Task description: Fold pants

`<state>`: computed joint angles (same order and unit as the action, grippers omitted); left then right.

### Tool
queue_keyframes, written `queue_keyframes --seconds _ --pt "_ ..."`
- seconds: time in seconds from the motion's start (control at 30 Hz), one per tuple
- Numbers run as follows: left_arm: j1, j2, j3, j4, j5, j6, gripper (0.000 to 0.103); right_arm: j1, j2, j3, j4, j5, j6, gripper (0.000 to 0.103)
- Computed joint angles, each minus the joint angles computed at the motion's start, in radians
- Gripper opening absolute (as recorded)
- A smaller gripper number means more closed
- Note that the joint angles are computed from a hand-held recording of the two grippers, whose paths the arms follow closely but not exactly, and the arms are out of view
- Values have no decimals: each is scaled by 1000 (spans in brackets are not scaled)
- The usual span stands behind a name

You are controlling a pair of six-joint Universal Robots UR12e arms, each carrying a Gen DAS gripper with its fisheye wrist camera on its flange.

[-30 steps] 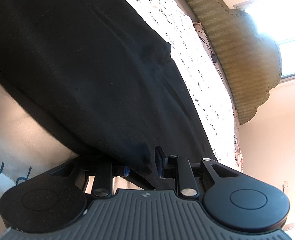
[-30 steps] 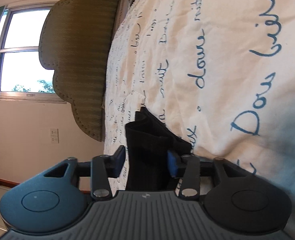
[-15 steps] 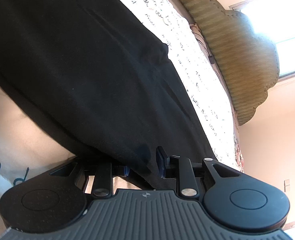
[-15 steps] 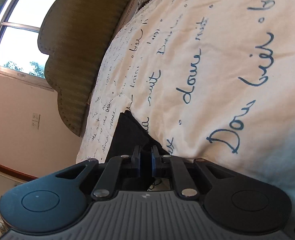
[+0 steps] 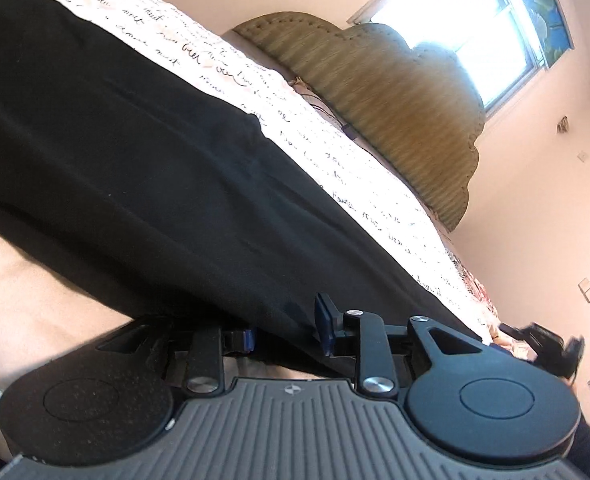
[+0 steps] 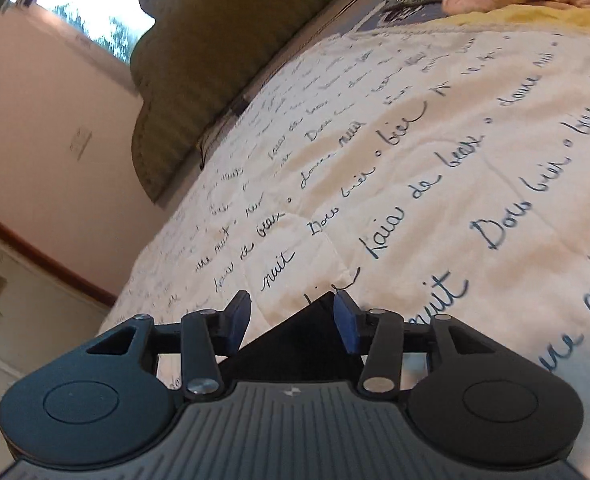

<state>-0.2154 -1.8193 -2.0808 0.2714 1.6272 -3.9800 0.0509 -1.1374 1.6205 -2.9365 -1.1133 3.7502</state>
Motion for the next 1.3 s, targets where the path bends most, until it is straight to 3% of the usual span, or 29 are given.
queue_keyframes --seconds 0.13,0.2,0.23,0.3,0.4,0.53,0.63,0.7,0.83,0.9,0.97,1.03,1.1,1.13,1.2,1.3 --pt "-1 -7 7 5 1 7 40 10 16 -47 104 -3 -83 46" --pt "-5 -10 8 9 7 12 41 18 13 -56 138 -16 -157 35" --pt "-6 -10 9 9 9 16 42 24 9 -58 167 -34 -214 19" --pt "-7 -13 10 17 10 24 44 30 5 -60 200 -58 -265 16" --pt "-12 -13 10 18 16 37 47 25 5 -53 170 -38 -265 7" --pt "-16 -11 10 17 23 46 49 7 6 -13 13 -1 -152 6" --pt "-17 -11 8 21 24 47 49 7 14 -13 60 -23 -150 6" --pt "-16 -11 6 25 23 46 49 -1 18 -2 14 6 -103 9" --pt "-15 -12 3 32 21 46 49 8 20 -16 -55 -9 -41 26" --pt "-15 -12 2 37 21 48 50 23 28 -47 -53 21 -95 31" --pt "-16 -13 1 41 22 49 51 41 50 -104 11 131 -200 53" --pt "-15 -14 0 45 20 48 51 57 88 -177 111 294 -294 68" --pt "-13 -14 -2 50 17 45 51 74 145 -264 221 468 -324 68" --pt "-13 -14 -3 52 17 44 51 86 170 -305 281 518 -332 68" --pt "-14 -13 -3 52 20 45 51 114 217 -390 421 559 -380 68" --pt "-26 -6 6 15 48 68 52 156 275 -515 667 529 -504 68"
